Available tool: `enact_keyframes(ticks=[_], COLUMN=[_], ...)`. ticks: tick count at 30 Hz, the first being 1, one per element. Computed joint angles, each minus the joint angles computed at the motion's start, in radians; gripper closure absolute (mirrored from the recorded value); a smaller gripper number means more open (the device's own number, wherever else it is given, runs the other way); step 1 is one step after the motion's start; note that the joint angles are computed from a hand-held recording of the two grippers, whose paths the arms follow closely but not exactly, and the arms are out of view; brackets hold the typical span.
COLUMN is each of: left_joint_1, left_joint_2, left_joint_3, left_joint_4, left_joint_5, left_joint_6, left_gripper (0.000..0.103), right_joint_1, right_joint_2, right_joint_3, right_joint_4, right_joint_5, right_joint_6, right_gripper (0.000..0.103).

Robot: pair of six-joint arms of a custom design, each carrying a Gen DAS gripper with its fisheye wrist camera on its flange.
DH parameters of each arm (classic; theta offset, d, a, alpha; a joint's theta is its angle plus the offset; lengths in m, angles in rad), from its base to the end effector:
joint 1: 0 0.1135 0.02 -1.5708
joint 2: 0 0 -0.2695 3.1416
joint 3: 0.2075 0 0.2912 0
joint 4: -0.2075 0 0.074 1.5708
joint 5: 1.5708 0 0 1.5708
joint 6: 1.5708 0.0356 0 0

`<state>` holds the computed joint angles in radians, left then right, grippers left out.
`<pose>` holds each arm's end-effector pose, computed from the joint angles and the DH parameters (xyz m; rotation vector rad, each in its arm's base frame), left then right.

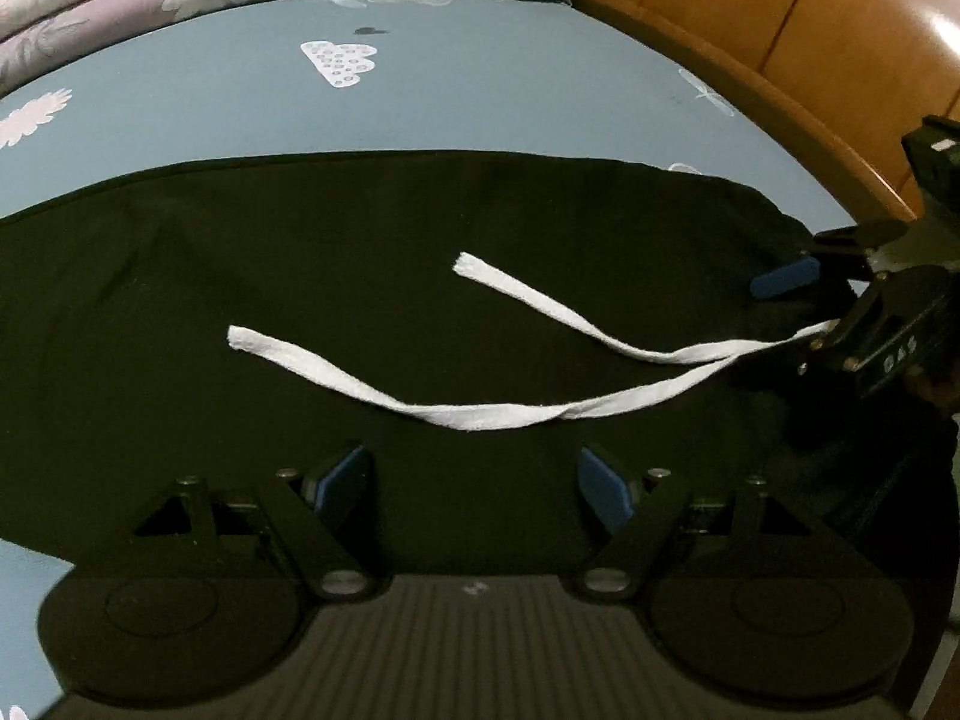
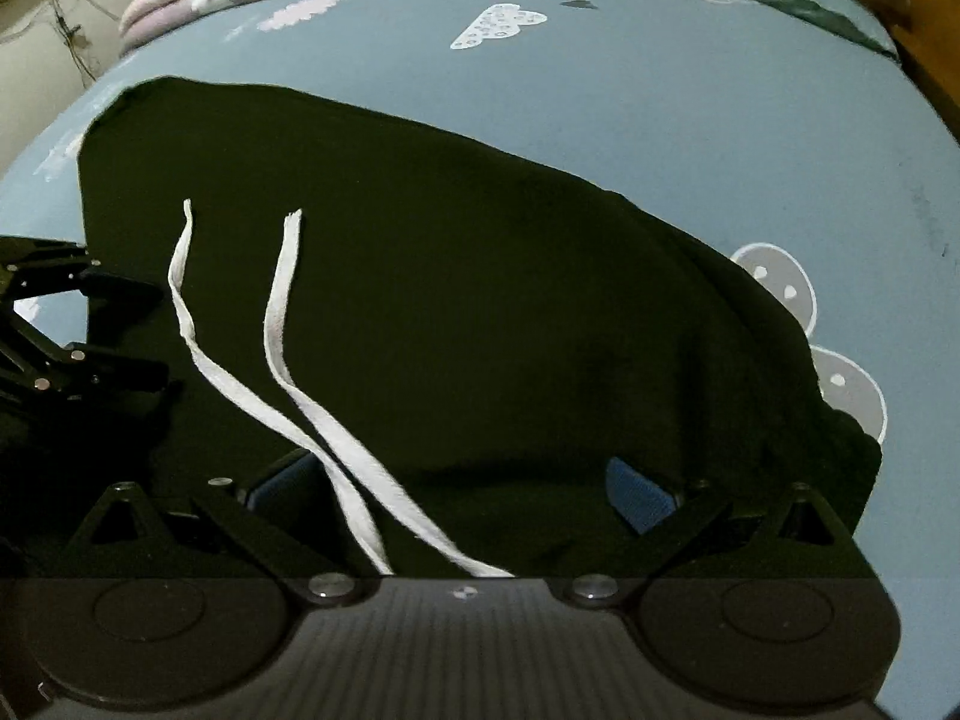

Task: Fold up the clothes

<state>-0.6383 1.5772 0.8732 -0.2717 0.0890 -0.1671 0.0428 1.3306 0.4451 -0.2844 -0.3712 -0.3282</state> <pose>0.2705 -0.2046 0.1536 0.6406 2.5167 -0.4185 0.2237 0.0225 0.0939 -0.5913 2.6002 0.4182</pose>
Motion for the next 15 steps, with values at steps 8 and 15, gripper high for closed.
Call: enact_keyframes(ticks=[8,15], left_joint_1=[-0.010,-0.017], left_joint_2=[0.037,0.042], left_joint_3=[0.066,0.084], left_joint_4=[-0.090,-0.123], left_joint_5=[-0.026,-0.045], left_joint_6=[0.033,0.055], left_gripper=[0.026,0.026], right_joint_1=[-0.024,-0.102], right_joint_2=[0.071,0.110], right_joint_3=[0.039,0.042], right_joint_4=[0.008,0.024], right_joint_5=[-0.048,-0.121], right_joint_6=[0.000,-0.057], right_gripper=[0.000,0.000])
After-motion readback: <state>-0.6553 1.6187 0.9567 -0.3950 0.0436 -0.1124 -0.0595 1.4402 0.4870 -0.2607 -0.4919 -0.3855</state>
